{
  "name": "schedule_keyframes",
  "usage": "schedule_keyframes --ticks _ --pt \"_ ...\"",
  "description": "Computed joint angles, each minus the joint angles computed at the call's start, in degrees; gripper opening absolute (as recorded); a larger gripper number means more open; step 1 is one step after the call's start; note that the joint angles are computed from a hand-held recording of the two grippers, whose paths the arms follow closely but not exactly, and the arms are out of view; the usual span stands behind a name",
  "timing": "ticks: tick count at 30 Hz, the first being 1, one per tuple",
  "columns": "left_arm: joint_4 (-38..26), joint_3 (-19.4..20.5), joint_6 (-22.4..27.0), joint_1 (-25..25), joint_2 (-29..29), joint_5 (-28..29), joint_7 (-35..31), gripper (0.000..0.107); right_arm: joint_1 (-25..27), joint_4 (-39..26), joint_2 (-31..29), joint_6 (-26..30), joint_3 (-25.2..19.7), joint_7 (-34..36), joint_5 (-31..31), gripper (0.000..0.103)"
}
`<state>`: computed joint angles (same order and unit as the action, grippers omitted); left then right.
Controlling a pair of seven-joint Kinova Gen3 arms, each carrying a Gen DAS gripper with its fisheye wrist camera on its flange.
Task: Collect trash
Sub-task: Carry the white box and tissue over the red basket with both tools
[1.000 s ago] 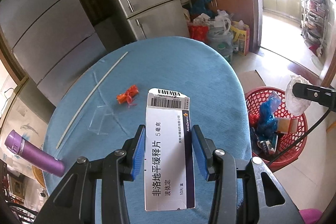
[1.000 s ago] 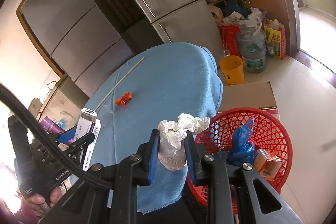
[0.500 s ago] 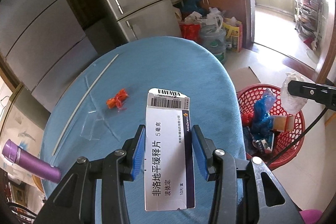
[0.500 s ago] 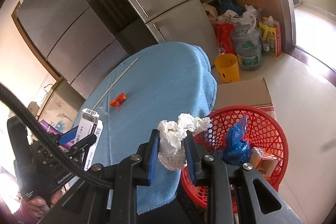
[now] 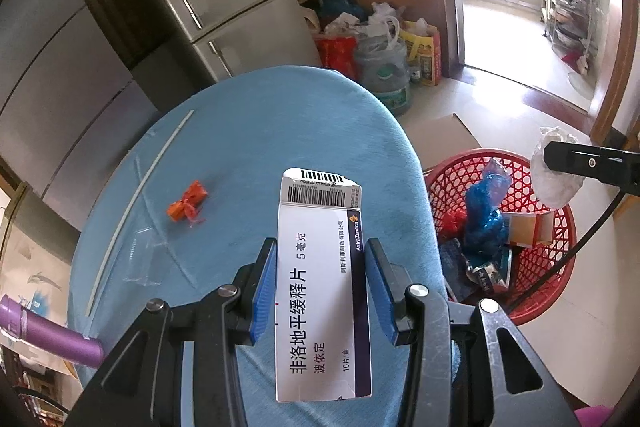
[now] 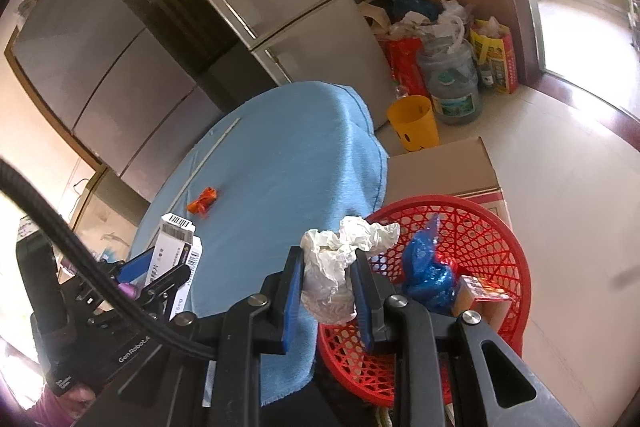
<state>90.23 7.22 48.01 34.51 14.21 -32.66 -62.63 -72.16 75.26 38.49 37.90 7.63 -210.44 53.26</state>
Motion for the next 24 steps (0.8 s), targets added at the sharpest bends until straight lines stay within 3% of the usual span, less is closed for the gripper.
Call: schedule_keyframes --ticks 9,24 --pt "-4.02 0.10 0.95 1.57 3.92 1.39 -2.95 0.045 0.17 5.04 -1.22 -3.24 1.40 -6.73 2.00 0.026" --pt "-9.41 0.44 1.54 1.93 8.18 10.40 -11.86 0.045 1.40 13.47 -3.94 -5.73 0.94 -21.68 9.94 0.026"
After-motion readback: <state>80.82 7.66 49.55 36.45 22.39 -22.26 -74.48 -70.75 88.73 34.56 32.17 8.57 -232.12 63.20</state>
